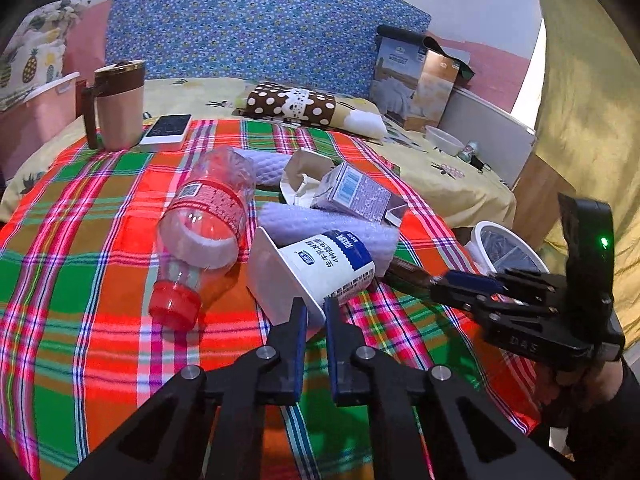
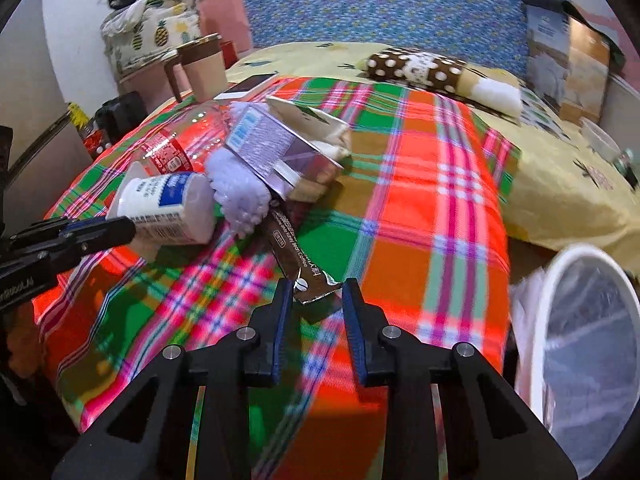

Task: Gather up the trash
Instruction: 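Grasp the white yogurt cup with the left gripper while the right gripper grasps the brown snack wrapper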

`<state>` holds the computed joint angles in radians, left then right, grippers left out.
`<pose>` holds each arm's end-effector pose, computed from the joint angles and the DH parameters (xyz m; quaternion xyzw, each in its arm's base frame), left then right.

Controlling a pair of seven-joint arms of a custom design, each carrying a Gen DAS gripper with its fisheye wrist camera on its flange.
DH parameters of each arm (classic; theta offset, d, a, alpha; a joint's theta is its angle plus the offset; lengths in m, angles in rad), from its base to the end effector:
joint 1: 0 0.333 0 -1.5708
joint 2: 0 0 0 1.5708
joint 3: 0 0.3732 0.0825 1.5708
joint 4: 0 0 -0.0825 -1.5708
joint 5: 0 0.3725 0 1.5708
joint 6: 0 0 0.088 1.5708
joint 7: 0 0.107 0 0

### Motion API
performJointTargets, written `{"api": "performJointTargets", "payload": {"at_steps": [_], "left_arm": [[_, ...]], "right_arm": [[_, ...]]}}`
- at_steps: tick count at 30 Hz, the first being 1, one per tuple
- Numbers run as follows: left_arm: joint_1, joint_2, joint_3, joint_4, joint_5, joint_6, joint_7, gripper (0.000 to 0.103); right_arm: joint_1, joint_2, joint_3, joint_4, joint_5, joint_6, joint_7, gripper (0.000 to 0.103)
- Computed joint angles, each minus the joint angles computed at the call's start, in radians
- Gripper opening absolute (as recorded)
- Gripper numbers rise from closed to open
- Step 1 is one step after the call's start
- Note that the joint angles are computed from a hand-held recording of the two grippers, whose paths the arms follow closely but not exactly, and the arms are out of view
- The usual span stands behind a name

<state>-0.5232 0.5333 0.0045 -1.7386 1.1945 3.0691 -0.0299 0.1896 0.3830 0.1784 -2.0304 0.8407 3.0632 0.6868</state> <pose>0.5742 -0.4141 0.3845 -0.6176 0.6711 -0.3778 0.1596 0.6219 0.1646 0.3752 -0.7834 0.5208 -0.1494 0.3046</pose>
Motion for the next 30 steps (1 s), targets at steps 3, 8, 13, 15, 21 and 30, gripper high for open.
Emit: {"api": "performJointTargets", "payload": {"at_steps": [3, 8, 13, 15, 21, 30], "left_arm": [[-0.005, -0.011, -0.003, -0.016, -0.005, -0.018, -0.014, 0.009], [0.007, -0.021, -0.025, -0.037, -0.012, 0.049, 0.002, 0.009], [-0.043, -0.036, 0.026, -0.043, 0.036, 0.102, -0.018, 0.017], [-0.077, -0.041, 0.071, -0.040, 0.082, 0.118, -0.071, 0.030], [-0.072, -0.044, 0.093, -0.020, 0.228, 0.118, -0.197, 0.045], [0.023, -0.008, -0.004, -0.007, 0.133, 0.150, -0.001, 0.056]], "right_arm": [[0.019, -0.018, -0.028, -0.031, -0.005, 0.017, 0.043, 0.028], [0.014, -0.061, -0.034, -0.096, -0.009, 0.020, 0.085, 0.028], [-0.030, -0.069, 0.014, -0.093, 0.053, -0.005, 0.002, 0.030], [-0.033, -0.066, 0.025, -0.088, 0.078, 0.005, -0.036, 0.031], [-0.071, -0.051, 0.083, -0.055, 0.220, 0.010, -0.223, 0.046], [-0.010, -0.027, 0.007, -0.030, 0.185, -0.031, -0.192, 0.046]]}}
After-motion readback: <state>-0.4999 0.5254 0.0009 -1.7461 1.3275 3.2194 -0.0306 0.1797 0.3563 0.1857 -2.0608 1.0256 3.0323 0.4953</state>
